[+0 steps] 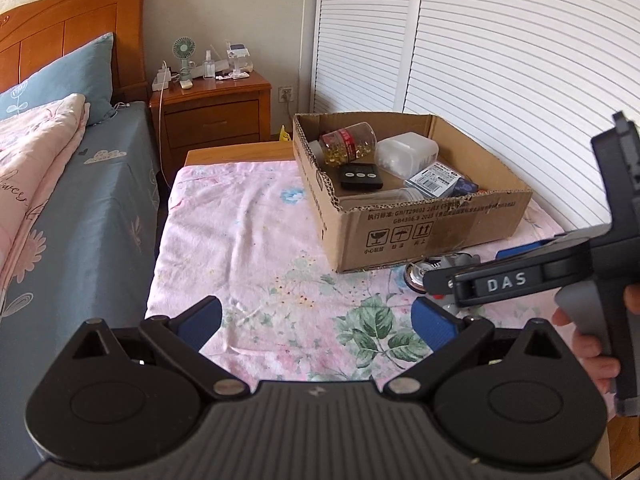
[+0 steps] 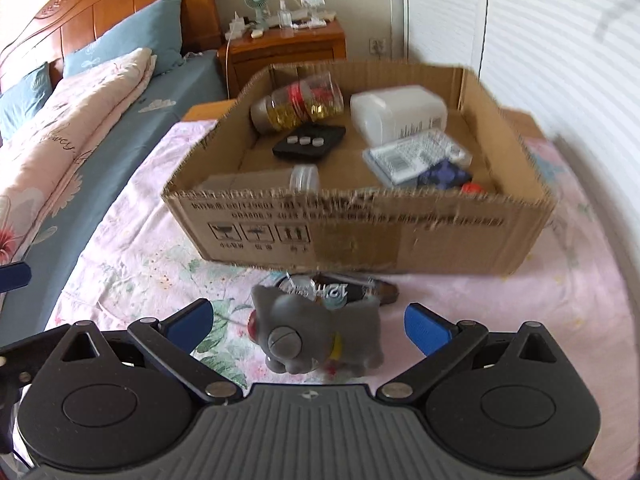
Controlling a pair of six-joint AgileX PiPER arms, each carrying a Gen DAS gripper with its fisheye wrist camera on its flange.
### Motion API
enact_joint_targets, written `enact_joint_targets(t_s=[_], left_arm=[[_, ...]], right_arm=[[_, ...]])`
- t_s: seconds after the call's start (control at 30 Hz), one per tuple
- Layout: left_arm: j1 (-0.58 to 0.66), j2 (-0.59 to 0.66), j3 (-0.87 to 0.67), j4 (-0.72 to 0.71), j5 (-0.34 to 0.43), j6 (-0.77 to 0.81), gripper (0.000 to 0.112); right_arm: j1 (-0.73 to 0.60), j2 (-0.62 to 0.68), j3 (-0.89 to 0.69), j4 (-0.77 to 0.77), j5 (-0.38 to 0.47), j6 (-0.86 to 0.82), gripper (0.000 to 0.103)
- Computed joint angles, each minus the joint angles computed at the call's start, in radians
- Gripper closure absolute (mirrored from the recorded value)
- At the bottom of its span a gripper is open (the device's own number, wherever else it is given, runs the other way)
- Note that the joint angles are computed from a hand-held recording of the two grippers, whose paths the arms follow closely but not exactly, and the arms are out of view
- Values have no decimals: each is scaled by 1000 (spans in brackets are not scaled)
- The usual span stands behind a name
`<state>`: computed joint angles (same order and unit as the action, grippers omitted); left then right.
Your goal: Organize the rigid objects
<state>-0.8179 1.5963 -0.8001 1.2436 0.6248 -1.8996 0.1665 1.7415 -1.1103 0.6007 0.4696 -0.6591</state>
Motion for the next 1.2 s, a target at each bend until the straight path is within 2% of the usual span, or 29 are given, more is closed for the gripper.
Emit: enact_joint_targets(t_s=[0.07, 0.13, 0.23, 0.3, 0.37, 0.43, 0.57, 0.67, 0.8, 0.93, 1.0, 1.1, 1.17, 1.2], left_arm=[[3, 3, 1, -3, -10, -4, 12], [5, 8, 0, -7, -19, -4, 12], [7, 20, -9, -14, -25, 1, 12], [9, 24, -12, -16, -32, 1, 12], [8, 27, -16, -16, -37, 2, 12], [6, 31, -24, -26, -33, 13, 12], [6, 39, -36, -46, -33, 29, 12], [2, 44, -46, -58, -30, 45, 12], [-6, 60, -70, -82, -22, 79, 12], [-5, 81, -101, -105, -29, 116, 12], [-5, 95, -119, -115, -35, 133, 12], [-3, 119, -151, -137, -48, 172, 12], [3, 142, -182, -158, -54, 208, 12], [6, 153, -196, -161, -59, 221, 12]], right_arm=[[-1, 15, 12, 24, -29, -15, 0], [-12, 29, 14, 52, -17, -37, 0], [-46, 36, 36, 190, 10, -161, 1], [-55, 26, 63, 267, 4, -244, 5], [-55, 19, 73, 276, 3, -261, 21], [-57, 14, 80, 274, 1, -255, 26], [-73, 3, 95, 295, 4, -264, 27], [-79, -21, 112, 257, -17, -227, 27], [-102, -66, 145, 205, -53, -196, 27], [-119, -84, 160, 42, -100, -64, 26], [-140, -81, 169, 33, -104, -68, 25], [-194, -75, 176, 161, -52, -211, 14], [-206, -70, 178, 200, -46, -258, 0], [-214, -68, 182, 230, -41, -287, 0]])
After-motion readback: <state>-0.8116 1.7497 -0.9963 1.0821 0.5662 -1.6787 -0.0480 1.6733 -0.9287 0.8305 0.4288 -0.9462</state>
